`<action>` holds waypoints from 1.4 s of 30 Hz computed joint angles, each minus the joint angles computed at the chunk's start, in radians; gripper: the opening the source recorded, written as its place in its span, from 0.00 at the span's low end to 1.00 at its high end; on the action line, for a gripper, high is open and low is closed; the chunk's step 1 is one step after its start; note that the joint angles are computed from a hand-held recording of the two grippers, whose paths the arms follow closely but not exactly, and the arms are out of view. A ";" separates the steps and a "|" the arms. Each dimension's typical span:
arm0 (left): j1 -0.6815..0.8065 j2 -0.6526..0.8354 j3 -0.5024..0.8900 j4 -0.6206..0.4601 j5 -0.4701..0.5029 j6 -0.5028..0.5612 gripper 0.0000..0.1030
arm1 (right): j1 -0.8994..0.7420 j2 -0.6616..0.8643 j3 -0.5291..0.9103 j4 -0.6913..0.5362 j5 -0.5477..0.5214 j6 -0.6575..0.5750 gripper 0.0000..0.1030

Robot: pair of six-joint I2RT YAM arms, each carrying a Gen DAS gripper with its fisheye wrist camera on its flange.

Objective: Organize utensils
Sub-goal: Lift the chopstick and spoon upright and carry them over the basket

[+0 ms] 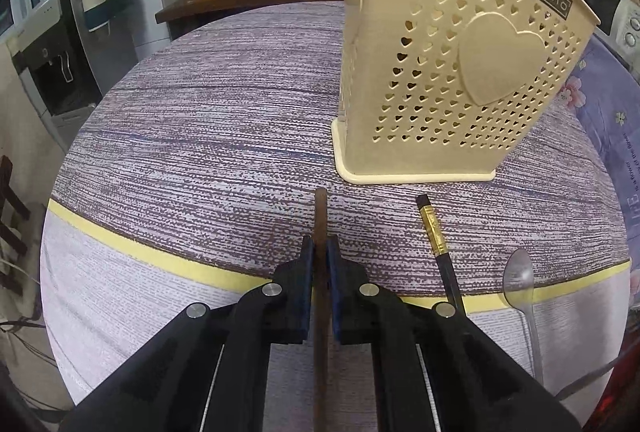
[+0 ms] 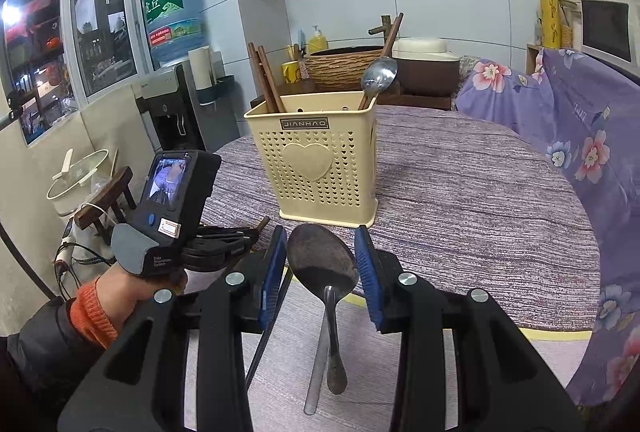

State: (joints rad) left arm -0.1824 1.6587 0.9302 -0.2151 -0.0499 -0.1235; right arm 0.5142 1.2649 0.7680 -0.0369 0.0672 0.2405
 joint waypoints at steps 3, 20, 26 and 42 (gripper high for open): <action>0.006 -0.005 -0.002 -0.001 0.013 0.001 0.08 | -0.002 0.000 0.000 0.001 -0.002 -0.002 0.35; 0.067 -0.514 -0.063 -0.049 0.172 0.038 0.08 | -0.085 0.011 0.045 0.006 -0.117 0.001 0.35; 0.081 -0.519 -0.049 -0.045 0.205 0.025 0.08 | -0.084 0.022 0.054 0.004 -0.110 0.009 0.35; 0.133 -0.524 0.043 -0.069 0.312 0.014 0.07 | -0.121 0.056 0.192 -0.037 -0.186 -0.032 0.35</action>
